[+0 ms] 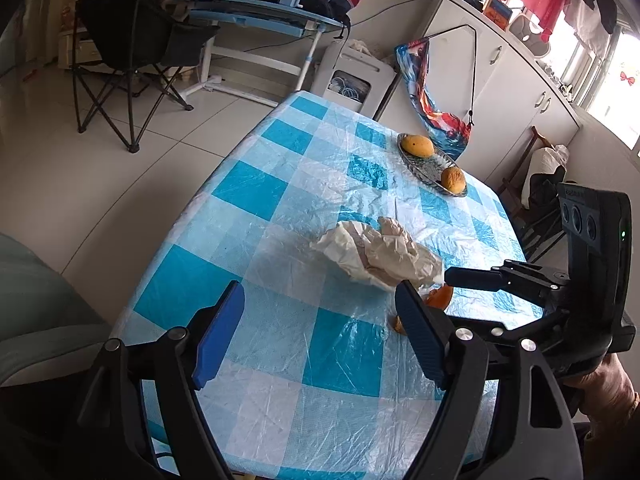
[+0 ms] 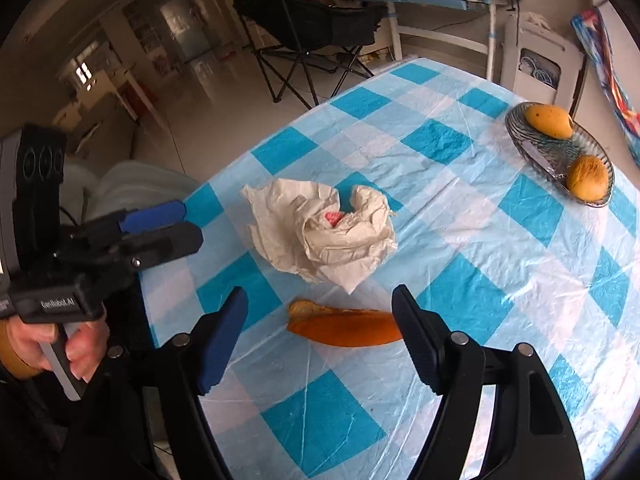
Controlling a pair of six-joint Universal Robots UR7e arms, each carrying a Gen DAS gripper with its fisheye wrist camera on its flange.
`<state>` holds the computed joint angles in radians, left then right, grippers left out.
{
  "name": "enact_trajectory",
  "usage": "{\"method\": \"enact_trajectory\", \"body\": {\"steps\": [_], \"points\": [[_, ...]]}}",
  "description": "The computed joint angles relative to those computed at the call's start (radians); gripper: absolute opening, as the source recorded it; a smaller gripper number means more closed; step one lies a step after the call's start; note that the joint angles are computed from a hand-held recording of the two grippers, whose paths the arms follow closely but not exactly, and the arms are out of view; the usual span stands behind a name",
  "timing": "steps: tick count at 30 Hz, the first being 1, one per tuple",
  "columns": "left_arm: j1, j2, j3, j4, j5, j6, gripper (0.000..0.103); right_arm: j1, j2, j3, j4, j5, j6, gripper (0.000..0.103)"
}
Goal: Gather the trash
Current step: 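Grasp the white tissue with the left gripper while the right gripper grasps the long orange peel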
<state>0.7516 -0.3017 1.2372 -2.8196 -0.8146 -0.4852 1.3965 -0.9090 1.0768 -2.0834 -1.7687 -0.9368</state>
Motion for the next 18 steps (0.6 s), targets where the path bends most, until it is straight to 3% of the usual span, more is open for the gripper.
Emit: {"method": "enact_trajectory", "body": {"steps": [6, 13, 18], "points": [[0.004, 0.016, -0.027, 0.012, -0.031, 0.009, 0.076, 0.012, -0.011, 0.065, -0.080, -0.126, -0.098, 0.069], [0.009, 0.077, -0.136, 0.080, -0.045, -0.023, 0.079, -0.008, -0.052, 0.089, -0.068, -0.127, -0.035, 0.033], [0.020, 0.144, -0.255, 0.162, -0.021, -0.067, 0.079, -0.020, -0.082, 0.128, -0.105, -0.118, -0.043, 0.031]]}}
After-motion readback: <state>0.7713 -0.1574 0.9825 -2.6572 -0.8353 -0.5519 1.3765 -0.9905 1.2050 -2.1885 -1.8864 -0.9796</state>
